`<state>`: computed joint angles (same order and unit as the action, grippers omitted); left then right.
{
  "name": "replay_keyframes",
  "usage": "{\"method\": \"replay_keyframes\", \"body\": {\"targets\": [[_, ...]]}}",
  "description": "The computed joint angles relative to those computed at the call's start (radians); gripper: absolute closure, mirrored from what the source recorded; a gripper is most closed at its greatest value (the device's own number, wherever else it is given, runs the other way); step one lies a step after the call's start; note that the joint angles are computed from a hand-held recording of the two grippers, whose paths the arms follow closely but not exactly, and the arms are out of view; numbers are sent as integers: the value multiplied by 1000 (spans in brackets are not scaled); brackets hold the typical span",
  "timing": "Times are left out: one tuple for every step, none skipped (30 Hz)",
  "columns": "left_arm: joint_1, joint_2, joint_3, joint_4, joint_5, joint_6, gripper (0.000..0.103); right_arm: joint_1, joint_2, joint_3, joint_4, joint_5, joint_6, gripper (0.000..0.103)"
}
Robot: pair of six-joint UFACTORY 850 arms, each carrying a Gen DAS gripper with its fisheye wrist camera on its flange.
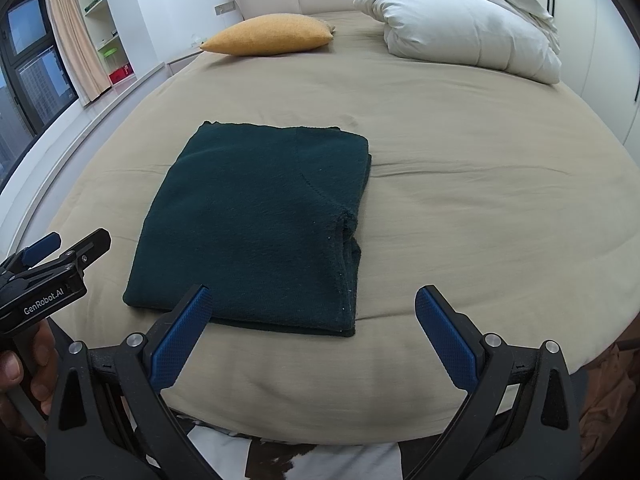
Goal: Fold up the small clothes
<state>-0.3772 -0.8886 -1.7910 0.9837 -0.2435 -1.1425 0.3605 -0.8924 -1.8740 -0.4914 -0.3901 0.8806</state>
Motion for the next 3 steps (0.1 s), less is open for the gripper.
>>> {"method": "replay_keyframes", "body": {"targets": [[-1,2,4,7,0,-7,0,-1,0,-1,0,0,-1,0],[2,-1,-2,-15,0,16,0,0,-1,-2,3,-2,-2,0],[5,-3,-6,-36,2,40,0,-1,0,-1,7,-1,-6,0]]}}
